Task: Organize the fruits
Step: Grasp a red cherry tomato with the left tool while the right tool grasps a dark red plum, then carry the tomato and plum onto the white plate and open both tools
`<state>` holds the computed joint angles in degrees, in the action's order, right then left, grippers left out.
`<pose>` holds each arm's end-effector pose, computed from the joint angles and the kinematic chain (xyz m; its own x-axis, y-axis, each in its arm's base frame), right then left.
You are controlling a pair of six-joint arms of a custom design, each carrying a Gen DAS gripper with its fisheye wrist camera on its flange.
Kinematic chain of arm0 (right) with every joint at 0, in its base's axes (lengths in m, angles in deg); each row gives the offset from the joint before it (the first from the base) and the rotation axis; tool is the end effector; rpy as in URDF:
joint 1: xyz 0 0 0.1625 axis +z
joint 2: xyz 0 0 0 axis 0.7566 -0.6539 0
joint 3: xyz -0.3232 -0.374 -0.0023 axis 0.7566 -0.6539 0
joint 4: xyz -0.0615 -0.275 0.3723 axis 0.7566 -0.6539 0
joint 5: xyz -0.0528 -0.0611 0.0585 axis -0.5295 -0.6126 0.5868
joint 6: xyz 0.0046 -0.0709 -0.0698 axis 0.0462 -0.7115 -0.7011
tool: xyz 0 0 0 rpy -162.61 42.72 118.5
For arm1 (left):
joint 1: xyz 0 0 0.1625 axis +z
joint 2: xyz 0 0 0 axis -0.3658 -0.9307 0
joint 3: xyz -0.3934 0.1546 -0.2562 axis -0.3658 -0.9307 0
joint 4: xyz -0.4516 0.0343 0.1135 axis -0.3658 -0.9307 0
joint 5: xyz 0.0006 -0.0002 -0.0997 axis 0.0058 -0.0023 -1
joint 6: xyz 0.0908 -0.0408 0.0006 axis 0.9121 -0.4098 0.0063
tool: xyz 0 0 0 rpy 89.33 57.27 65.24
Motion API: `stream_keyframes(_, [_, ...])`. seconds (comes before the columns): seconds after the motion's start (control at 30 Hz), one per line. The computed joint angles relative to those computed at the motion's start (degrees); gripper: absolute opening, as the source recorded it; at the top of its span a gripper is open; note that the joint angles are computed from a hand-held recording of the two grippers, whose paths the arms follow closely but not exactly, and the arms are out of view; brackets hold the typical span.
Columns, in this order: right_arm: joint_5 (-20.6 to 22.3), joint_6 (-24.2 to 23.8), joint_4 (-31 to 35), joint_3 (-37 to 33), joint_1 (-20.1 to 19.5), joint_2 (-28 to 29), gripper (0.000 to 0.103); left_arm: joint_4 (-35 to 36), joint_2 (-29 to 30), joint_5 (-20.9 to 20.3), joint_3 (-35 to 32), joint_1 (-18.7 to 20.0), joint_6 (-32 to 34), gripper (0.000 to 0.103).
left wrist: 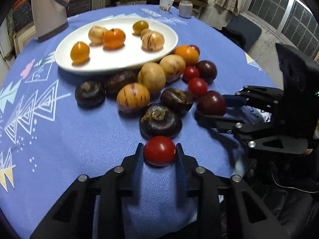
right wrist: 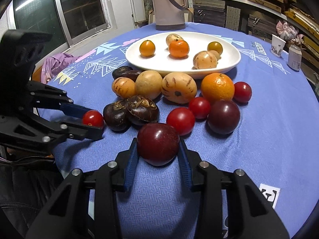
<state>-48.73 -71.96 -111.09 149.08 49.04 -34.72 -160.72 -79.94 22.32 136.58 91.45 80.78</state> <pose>0.2115 -0.7568 0.0368 -0.7248 -0.4423 0.5283 -0.6441 0.7072 -0.2916 -0.1011 -0.7903 0.1709 -0.6797 0.5615 -0.4719 0.6578 0.7513 -0.0535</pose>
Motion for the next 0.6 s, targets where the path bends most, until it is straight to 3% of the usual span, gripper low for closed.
stream_keyframes(0.4, [0.1, -0.6, -1.0, 1.7, 0.5, -1.7, 0.038, -5.8, -2.2, -0.9, 2.0, 0.0, 2.8, 0.031])
stream_keyframes(0.6, [2.7, 0.0, -2.0, 3.2, 0.5, -4.1, 0.038, -8.6, -2.6, 0.5, 1.3, -0.1, 2.8, 0.031])
